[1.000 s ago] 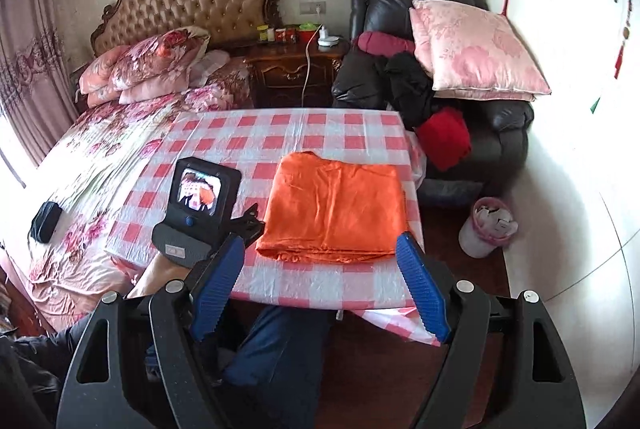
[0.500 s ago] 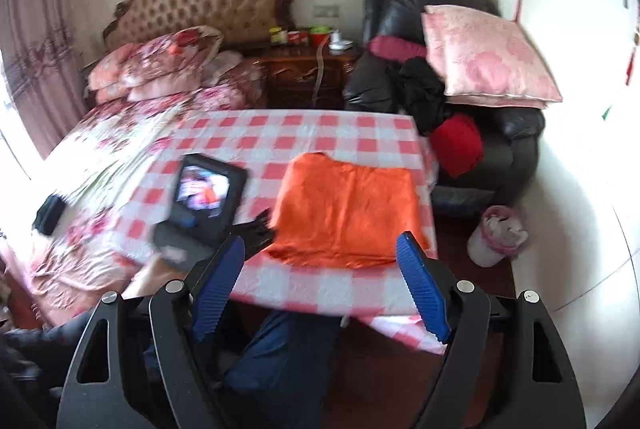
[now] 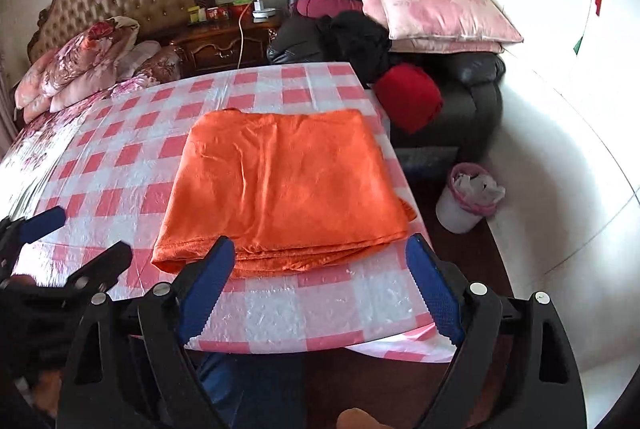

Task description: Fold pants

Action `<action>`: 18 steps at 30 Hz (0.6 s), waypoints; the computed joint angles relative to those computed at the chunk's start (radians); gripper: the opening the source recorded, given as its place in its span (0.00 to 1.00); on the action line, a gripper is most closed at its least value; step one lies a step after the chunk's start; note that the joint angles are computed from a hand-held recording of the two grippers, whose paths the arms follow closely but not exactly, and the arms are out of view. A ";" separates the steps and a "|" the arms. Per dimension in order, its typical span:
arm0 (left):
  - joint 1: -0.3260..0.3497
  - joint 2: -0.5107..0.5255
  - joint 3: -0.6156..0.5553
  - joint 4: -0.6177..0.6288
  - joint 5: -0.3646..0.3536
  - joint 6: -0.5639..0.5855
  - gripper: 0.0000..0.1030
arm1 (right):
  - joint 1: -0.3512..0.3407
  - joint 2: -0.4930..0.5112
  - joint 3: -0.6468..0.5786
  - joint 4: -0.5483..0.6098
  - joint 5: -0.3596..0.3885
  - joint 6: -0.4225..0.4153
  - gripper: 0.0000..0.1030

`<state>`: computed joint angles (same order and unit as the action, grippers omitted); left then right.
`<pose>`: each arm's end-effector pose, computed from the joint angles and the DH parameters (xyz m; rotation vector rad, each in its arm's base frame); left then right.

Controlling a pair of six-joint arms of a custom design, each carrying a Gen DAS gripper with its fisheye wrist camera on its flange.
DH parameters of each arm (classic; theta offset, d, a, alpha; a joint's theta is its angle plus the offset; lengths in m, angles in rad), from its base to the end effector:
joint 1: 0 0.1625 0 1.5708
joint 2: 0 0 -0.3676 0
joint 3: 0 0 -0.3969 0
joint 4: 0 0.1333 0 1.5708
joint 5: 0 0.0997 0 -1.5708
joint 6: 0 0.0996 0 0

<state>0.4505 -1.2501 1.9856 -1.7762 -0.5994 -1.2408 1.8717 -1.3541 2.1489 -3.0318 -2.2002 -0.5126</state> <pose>-0.3273 -0.3977 0.1462 0.1800 2.1884 -0.8367 0.2151 -0.4412 0.2365 0.6889 -2.2703 0.7301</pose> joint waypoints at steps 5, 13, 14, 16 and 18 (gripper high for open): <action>-0.014 -0.012 0.001 0.025 0.007 -0.028 0.98 | -0.004 0.000 -0.003 0.012 -0.023 0.050 0.82; -0.014 -0.014 -0.002 0.030 0.009 -0.037 0.98 | -0.019 -0.029 -0.006 0.017 -0.023 0.056 0.84; -0.014 -0.016 0.000 0.029 0.008 -0.036 0.98 | -0.018 -0.029 -0.005 0.015 -0.023 0.054 0.84; -0.014 -0.013 -0.002 0.033 0.010 -0.038 0.98 | -0.018 -0.028 -0.005 0.012 -0.026 0.052 0.84; -0.014 -0.015 -0.001 0.029 0.009 -0.034 0.98 | -0.021 -0.031 -0.005 0.022 -0.020 0.058 0.84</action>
<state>0.4369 -1.2647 1.9850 -1.7467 -0.5903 -1.2750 1.8508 -1.3852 2.1444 -3.0102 -2.2200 -0.4544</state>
